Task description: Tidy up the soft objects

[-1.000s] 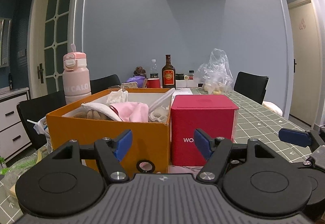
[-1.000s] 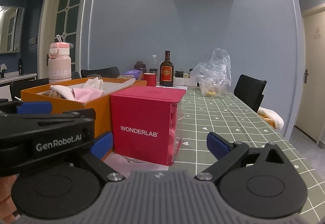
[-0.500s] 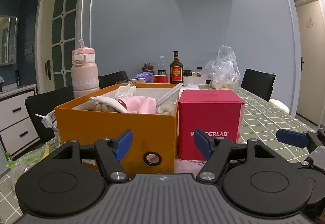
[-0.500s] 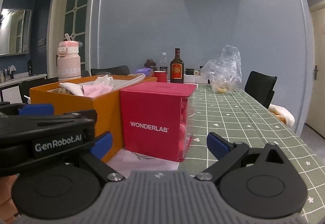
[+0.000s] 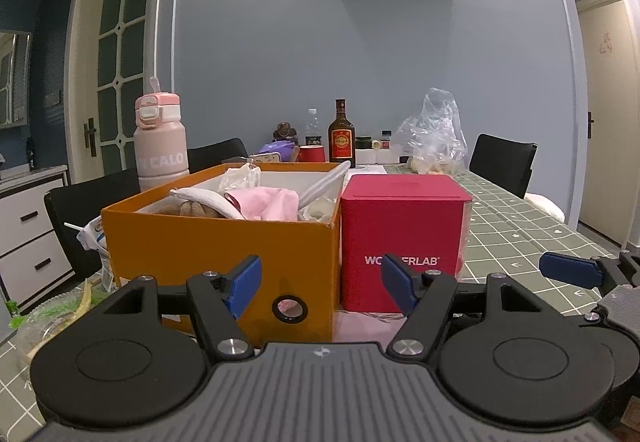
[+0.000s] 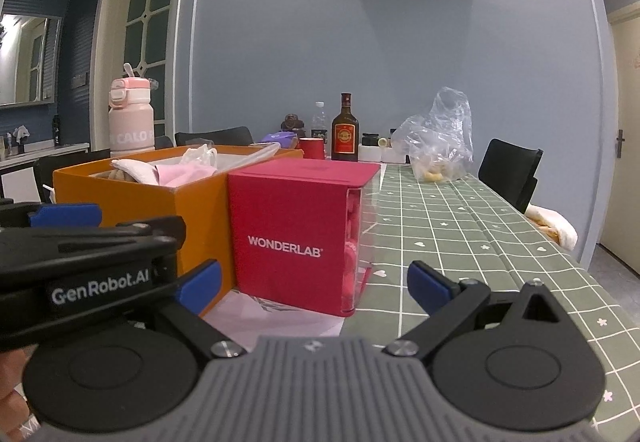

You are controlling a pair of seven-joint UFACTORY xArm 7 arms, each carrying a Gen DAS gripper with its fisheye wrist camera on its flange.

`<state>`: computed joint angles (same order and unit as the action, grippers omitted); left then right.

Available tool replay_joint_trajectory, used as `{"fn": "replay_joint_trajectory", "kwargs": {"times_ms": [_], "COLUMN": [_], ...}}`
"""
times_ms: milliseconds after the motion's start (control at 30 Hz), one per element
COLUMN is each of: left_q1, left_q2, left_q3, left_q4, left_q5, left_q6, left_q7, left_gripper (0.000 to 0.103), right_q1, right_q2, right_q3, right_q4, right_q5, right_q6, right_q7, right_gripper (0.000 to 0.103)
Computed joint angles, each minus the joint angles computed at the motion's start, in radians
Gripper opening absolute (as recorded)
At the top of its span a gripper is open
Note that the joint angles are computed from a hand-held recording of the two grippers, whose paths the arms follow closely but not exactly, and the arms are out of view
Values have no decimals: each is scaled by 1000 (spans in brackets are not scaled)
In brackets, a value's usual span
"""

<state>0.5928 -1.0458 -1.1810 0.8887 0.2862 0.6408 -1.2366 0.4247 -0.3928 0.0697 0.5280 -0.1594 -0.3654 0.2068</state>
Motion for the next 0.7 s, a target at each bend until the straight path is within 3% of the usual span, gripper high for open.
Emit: {"fn": "replay_joint_trajectory", "kwargs": {"times_ms": [700], "left_q1": [15], "left_q2": [7], "left_q3": [-22], "left_q4": [14], "left_q5": [-27], "left_q6": [27], "left_q7": [-8], "left_gripper": [80], "right_q1": [-28], "right_q2": [19], "right_q3": [35], "right_q4": [6], "right_q5": [22], "right_q6": [11], "right_q7": [-19], "right_gripper": [97]}}
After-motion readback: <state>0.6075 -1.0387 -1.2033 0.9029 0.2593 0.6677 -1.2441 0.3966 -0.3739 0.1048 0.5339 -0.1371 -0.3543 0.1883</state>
